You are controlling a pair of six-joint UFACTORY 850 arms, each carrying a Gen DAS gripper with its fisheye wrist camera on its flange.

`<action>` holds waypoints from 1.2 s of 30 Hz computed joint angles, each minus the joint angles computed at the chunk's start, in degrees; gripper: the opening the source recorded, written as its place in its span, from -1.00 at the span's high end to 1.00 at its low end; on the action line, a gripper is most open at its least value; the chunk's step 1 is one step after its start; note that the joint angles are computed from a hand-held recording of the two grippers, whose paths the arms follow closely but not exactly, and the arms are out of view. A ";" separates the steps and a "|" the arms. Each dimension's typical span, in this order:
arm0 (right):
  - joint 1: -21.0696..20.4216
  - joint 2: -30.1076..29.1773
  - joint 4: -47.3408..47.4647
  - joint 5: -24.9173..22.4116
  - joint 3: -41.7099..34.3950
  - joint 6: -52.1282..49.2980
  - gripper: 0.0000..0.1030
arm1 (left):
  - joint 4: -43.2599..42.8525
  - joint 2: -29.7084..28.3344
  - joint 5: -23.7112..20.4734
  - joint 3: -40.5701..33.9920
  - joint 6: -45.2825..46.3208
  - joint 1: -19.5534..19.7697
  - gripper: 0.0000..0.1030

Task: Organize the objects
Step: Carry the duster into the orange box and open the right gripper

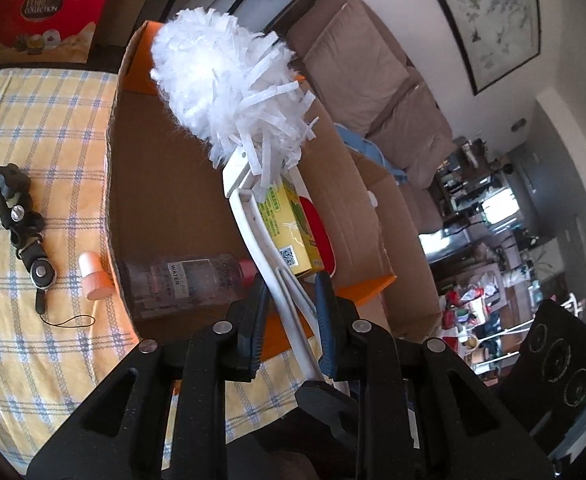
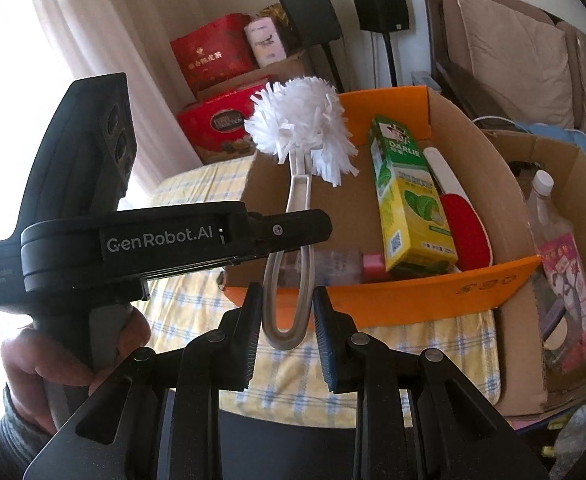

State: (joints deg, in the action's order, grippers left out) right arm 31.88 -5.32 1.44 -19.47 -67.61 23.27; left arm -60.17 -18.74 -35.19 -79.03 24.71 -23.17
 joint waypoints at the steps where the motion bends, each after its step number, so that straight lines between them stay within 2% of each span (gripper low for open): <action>1: -0.28 -0.23 1.22 -0.31 -0.22 -1.40 0.51 | -0.14 -0.32 -0.16 -0.17 -0.20 0.01 0.57; 5: -1.92 -1.53 8.25 -2.01 -1.60 -9.51 0.52 | -0.28 -2.06 -2.20 -1.54 -1.24 0.63 0.51; 10: -3.14 -2.59 10.62 -4.08 -3.43 -14.55 0.52 | -1.21 -2.60 -2.91 -2.13 -0.48 0.68 0.40; 13: -3.00 -3.25 4.76 -5.40 -4.42 -10.79 0.52 | -1.54 -2.62 -3.37 -2.48 -0.33 0.65 0.26; 15: -2.81 -3.80 -0.90 -6.39 -5.13 -6.84 0.52 | -1.34 -1.86 -3.02 -2.06 0.40 0.60 0.08; 17: -3.33 -4.10 -1.32 -6.42 -5.18 -7.14 0.52 | 0.42 -0.76 -1.73 -1.41 -0.29 0.49 -0.10; 20: -4.21 -5.00 -4.67 -7.02 -5.71 -5.67 0.52 | 1.12 0.70 -0.94 -0.22 -0.23 0.77 -0.12; 24: -6.11 -6.43 -4.60 -7.45 -6.04 -6.09 0.47 | 1.52 2.23 -0.63 1.01 0.01 1.33 -0.15; 28: -6.63 -7.43 -9.43 -7.88 -5.89 -1.79 0.40 | 4.17 3.76 0.99 2.03 -0.75 1.76 -0.18; 31: -5.99 -7.73 -15.80 -8.92 -6.12 3.97 0.29 | 7.49 4.60 2.21 2.43 -2.17 2.05 -0.26; 33: -5.92 -7.37 -17.32 -9.03 -5.91 6.43 -0.11 | 10.65 5.41 3.01 2.90 -3.86 2.02 -0.34; 36: -6.17 -5.48 -16.04 -6.93 -4.56 7.14 -0.23 | 14.52 6.88 4.88 4.00 -6.16 2.05 -0.48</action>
State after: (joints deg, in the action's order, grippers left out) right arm 25.71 -10.81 -14.60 -26.40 -72.17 30.41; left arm -45.65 -11.86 -30.31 -75.03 18.55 -21.12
